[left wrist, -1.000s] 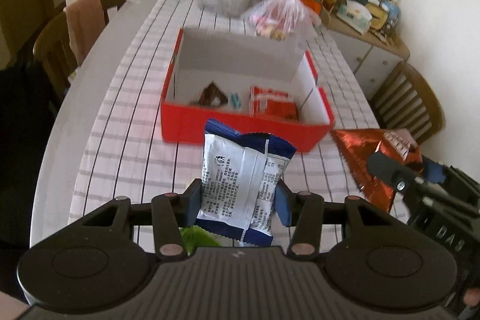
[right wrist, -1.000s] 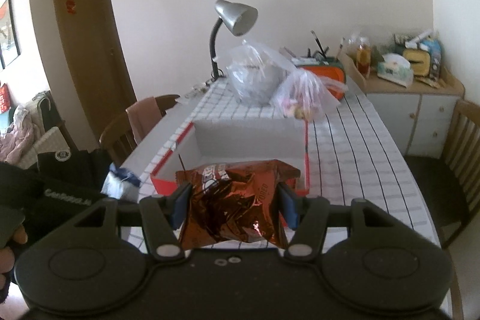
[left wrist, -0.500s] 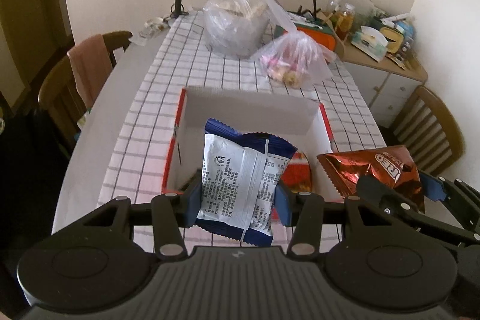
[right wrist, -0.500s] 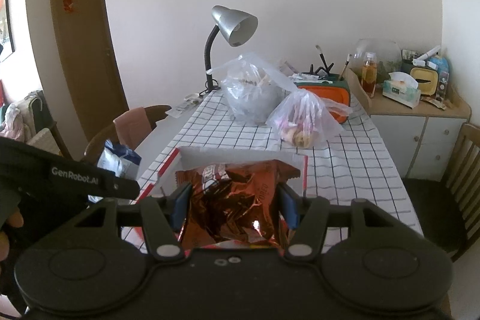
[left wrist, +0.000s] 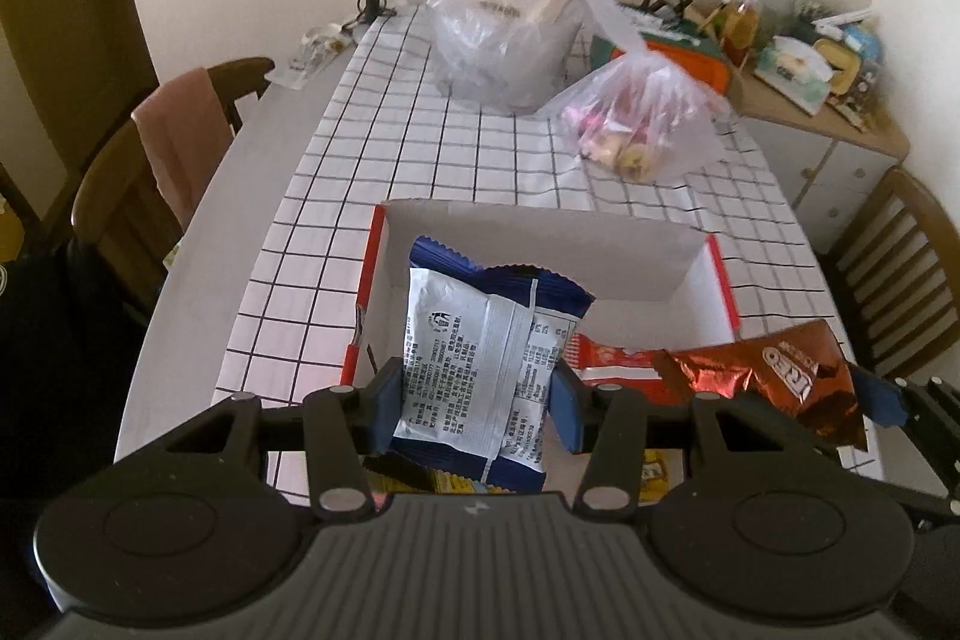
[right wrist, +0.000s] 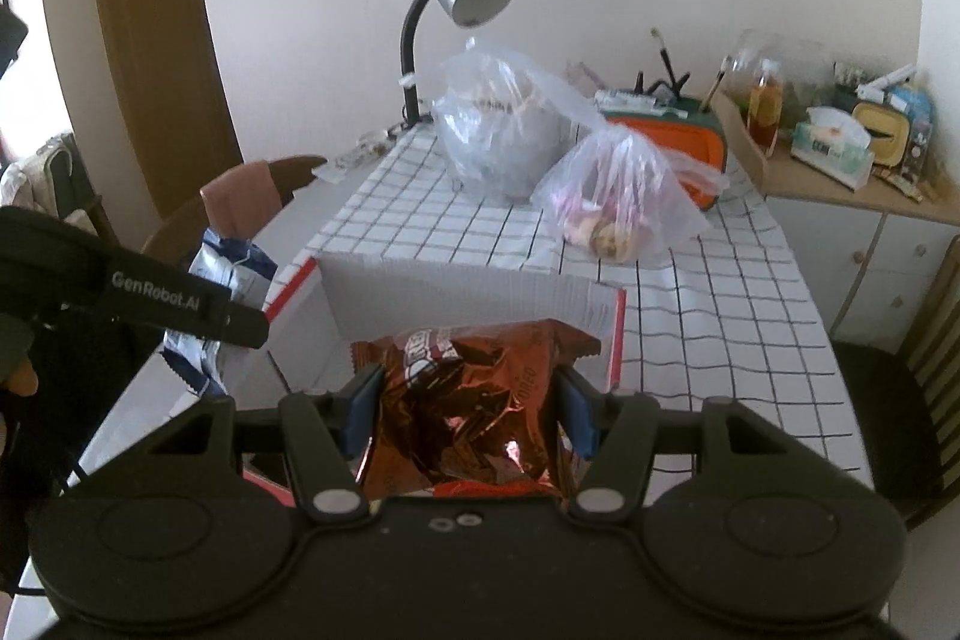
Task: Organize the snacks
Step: 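Carry both snacks into the red box and open both tools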
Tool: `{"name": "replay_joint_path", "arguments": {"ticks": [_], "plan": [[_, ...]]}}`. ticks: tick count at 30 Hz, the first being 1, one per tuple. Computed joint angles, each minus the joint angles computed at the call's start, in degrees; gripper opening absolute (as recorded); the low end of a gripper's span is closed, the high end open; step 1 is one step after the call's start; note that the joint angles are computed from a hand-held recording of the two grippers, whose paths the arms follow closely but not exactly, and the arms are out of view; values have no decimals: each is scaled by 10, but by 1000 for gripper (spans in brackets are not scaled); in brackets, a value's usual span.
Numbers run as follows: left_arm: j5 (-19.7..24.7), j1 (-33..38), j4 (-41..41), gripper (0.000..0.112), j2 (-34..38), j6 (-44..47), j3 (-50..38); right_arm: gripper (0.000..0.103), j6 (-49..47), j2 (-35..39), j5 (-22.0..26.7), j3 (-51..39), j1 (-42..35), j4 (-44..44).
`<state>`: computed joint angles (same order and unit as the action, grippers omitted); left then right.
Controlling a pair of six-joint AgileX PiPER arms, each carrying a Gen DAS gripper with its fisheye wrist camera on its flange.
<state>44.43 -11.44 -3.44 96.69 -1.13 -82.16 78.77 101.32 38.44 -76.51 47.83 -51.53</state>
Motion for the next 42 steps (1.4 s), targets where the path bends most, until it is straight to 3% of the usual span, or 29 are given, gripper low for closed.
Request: {"name": "replay_joint_path", "arguments": {"ticks": [9, 22, 33, 42], "plan": [[13, -14, 32, 49, 96, -17, -64, 59, -66, 65, -57, -28, -47, 59], [74, -26, 74, 49, 214, -49, -160, 59, -201, 147, -64, -87, -79, 171], [79, -32, 71, 49, 236, -39, -160, 61, -221, 173, -38, -106, -73, 182], [63, -27, 55, 49, 215, -25, -137, 65, -192, 149, -47, -80, -73, 165]]}}
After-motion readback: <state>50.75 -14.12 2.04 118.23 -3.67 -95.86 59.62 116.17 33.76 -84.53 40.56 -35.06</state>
